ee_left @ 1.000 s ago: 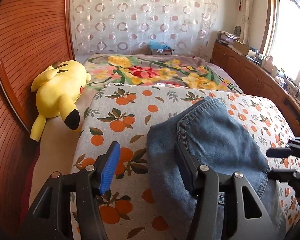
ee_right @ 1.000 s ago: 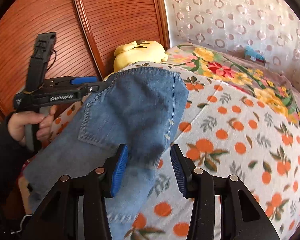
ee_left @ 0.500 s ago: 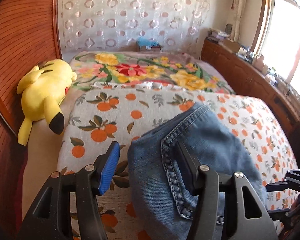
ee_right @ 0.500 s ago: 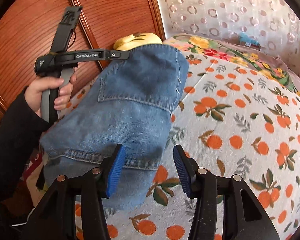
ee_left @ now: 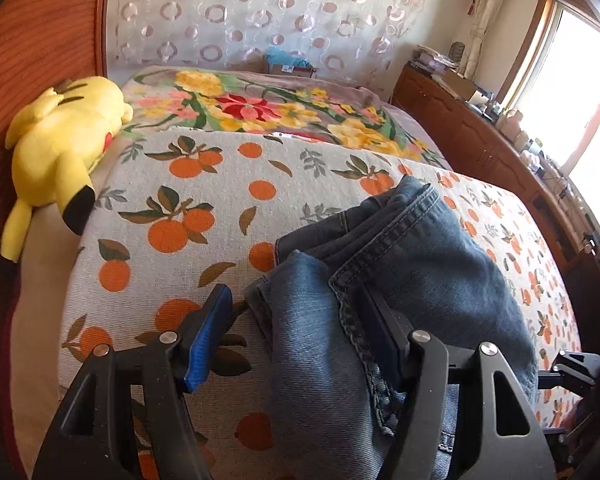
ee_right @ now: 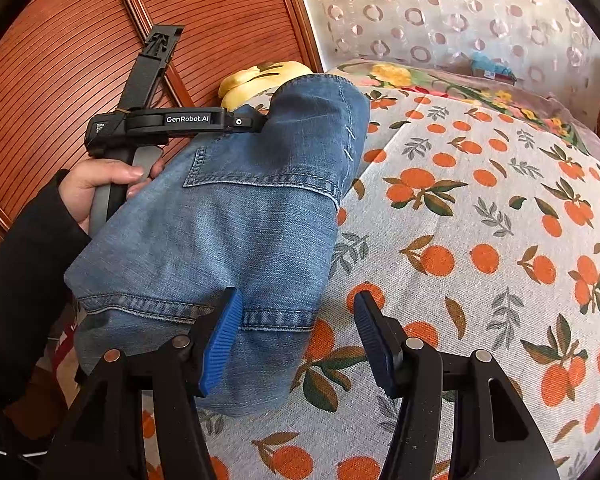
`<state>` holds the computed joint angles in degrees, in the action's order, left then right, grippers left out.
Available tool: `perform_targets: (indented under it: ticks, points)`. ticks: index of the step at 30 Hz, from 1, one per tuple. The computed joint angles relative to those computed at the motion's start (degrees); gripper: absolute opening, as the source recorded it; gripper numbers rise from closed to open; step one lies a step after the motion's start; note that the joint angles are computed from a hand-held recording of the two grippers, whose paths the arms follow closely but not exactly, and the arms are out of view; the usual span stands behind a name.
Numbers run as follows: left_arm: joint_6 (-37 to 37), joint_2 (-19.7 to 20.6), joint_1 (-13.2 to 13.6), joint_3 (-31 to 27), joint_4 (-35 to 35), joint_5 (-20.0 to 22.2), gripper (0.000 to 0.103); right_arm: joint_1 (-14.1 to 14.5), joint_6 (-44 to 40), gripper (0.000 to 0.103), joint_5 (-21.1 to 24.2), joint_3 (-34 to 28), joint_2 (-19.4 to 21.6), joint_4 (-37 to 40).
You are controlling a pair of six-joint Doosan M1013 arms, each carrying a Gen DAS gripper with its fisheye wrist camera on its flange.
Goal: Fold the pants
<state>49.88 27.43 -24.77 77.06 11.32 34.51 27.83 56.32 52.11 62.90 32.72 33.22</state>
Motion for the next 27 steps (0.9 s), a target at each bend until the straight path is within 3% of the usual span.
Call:
perform_targets:
  ticks: [9, 15, 18, 21, 27]
  points:
    - [6.0, 0.6, 0.6, -1.7, -5.0, 0.2, 0.061, -0.2, -1.3, 0.059, -0.4, 1.4, -0.7, 1.7]
    - [6.8, 1.1, 1.2, -2.8, -7.3, 1.2, 0.068, -0.5, -2.1, 0.060, -0.1, 1.7, -1.1, 3.4]
    - [8.7, 1.1, 1.7, -1.9, -10.1, -0.5, 0.069, -1.0, -3.3, 0.060, 1.1, 1.6, -0.9, 5.9]
    - [8.0, 0.7, 1.5, -0.8, -8.3, -2.6, 0.069, -1.1, -4.5, 0.060, 1.2, 2.0, -1.0, 7.4]
    - [9.3, 0.7, 1.1, -0.8, -8.2, -2.8, 0.057, -0.8, -4.0, 0.060, 2.7, 0.6, -0.2, 5.6]
